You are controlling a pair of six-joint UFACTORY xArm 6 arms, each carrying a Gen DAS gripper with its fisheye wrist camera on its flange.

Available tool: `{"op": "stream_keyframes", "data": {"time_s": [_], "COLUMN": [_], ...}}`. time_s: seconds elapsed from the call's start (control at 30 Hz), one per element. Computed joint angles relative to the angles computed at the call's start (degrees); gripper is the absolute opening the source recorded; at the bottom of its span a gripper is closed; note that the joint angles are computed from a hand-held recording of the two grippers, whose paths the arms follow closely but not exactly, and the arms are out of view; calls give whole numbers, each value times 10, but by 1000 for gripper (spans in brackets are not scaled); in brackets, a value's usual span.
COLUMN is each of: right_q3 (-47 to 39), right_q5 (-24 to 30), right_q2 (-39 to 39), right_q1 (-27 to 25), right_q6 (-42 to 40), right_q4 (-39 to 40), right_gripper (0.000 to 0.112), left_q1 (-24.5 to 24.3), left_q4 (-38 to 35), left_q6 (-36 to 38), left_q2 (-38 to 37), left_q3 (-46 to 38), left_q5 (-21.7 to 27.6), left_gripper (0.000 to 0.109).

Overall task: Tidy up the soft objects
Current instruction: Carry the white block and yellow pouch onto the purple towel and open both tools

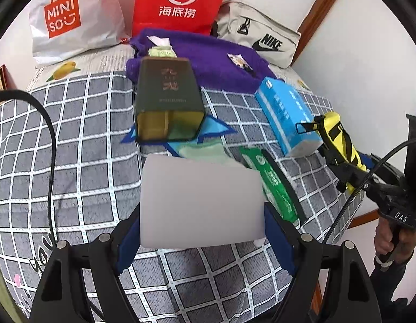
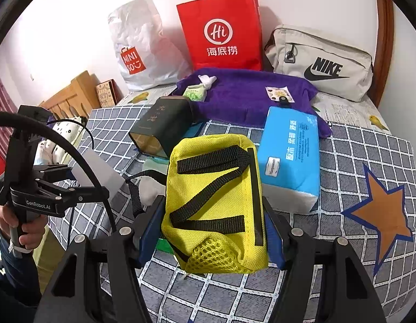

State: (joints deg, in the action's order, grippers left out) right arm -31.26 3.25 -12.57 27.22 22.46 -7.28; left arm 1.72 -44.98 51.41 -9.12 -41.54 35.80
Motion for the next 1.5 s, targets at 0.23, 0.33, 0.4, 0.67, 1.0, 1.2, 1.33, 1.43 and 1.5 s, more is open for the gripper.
{"op": "stream_keyframes", "data": {"time_s": [0.23, 0.33, 0.4, 0.67, 1.0, 1.2, 1.33, 1.43, 1.5], "right_q3": [-21, -34, -45, -98, -219, -316, -371, -414, -445], "right_q5": [9, 8, 8, 9, 27, 43, 59, 77, 96], "right_q2": [2, 11, 20, 62, 170, 249, 290, 323, 347], "right_q1": [-3, -1, -1, -11, -46, -67, -71, -79, -85], "right_q6": [-28, -67, -93, -169, -264, -293, -350, -335, -323], "right_q4": [24, 69, 95, 163, 258, 292, 337, 305, 283], "right_gripper": [66, 66, 66, 66, 66, 66, 66, 66, 66], "left_q1": [9, 10, 11, 14, 11, 7, 4, 1, 0], "left_q4": [-9, -7, -4, 0, 22, 47, 64, 87, 95], "left_q6": [2, -2, -8, -20, -73, -113, -140, -171, -183], "left_q2": [1, 8, 15, 54, 149, 222, 266, 302, 327], "left_q3": [-25, -40, -52, -112, -220, -310, -371, -420, -457], "left_q5": [16, 19, 19, 13, 7, 21, 34, 44, 57], "left_gripper": [81, 81, 81, 81, 81, 81, 81, 81, 81]}}
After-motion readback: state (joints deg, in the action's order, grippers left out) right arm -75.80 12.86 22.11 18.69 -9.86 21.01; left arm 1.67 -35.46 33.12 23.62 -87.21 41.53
